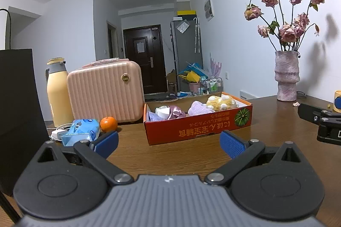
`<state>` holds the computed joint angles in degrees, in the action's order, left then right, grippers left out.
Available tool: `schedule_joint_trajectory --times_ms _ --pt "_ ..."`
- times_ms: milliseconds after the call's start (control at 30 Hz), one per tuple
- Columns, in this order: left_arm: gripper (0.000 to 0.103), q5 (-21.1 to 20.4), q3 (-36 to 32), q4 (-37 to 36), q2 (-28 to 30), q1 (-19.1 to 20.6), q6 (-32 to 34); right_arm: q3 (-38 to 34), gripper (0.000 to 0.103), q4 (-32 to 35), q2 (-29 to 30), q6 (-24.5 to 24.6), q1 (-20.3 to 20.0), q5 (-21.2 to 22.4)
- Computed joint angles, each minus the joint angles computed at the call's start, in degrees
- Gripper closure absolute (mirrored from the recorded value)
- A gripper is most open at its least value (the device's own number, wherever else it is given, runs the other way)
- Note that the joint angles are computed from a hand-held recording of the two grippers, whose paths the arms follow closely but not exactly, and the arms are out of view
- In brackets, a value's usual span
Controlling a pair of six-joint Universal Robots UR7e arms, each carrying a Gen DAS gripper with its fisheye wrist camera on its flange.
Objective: Organize soft objects
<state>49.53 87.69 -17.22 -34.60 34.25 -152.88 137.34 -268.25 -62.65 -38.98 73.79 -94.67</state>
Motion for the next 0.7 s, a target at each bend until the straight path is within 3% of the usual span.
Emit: schedule_joint_trajectory --times_ms 700 --pt "0.0 0.6 0.7 -0.6 -0.4 0.0 0.2 0.2 0.0 -0.1 0.0 -0.3 0.1 -0.1"
